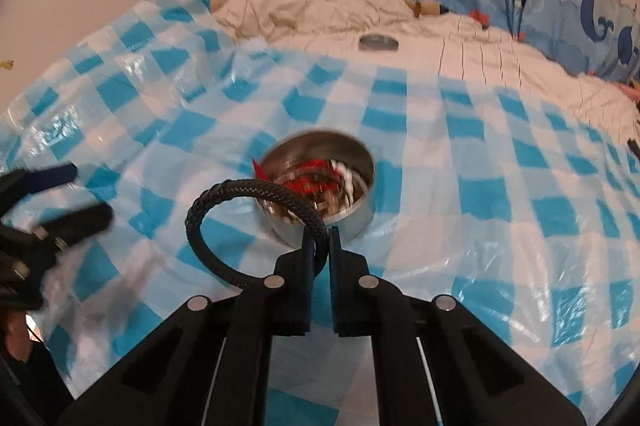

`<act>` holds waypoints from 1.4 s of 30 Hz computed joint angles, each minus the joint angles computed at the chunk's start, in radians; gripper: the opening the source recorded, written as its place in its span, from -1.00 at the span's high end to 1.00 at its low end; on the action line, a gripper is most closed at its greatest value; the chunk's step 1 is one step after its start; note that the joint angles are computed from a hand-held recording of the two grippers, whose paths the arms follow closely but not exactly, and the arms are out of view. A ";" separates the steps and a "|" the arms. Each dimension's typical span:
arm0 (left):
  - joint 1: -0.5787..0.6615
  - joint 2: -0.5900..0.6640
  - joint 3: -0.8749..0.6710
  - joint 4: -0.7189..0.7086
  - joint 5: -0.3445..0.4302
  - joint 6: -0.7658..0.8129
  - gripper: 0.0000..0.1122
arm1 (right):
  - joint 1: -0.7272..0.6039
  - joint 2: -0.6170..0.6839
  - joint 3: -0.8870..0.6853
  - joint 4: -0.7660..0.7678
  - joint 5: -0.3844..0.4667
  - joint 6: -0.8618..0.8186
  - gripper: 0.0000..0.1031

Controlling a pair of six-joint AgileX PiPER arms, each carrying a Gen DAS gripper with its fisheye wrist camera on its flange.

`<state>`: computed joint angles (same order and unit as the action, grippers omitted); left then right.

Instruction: Organize jewelry

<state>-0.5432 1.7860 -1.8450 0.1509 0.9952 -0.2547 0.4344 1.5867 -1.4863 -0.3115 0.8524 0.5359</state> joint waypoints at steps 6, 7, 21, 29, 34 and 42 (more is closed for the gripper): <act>-0.011 0.011 -0.010 0.002 0.013 0.003 -0.70 | -0.050 0.155 -0.275 0.046 0.136 -0.075 0.85; -0.016 0.014 -0.015 0.008 0.016 0.002 -0.70 | -0.062 0.197 -0.334 0.058 0.168 -0.087 0.83; -0.067 0.022 -0.008 0.084 0.024 -0.027 -0.70 | 0.057 -0.073 0.112 -0.272 0.053 0.275 -0.72; -0.089 0.046 0.000 0.105 0.025 -0.042 -0.70 | 0.033 -0.085 0.217 -0.377 0.201 0.415 -0.85; -0.090 0.089 -0.020 0.108 0.019 -0.053 -0.70 | 0.015 0.017 0.236 -0.416 0.258 0.383 -0.86; -0.048 0.142 0.002 0.057 -0.005 -0.089 -0.70 | -0.215 -0.123 0.366 -0.080 -0.010 0.197 -0.86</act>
<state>-0.5913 1.9278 -1.8425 0.2078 0.9897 -0.3441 0.2194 1.4636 -1.1204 -0.3915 0.8421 0.7328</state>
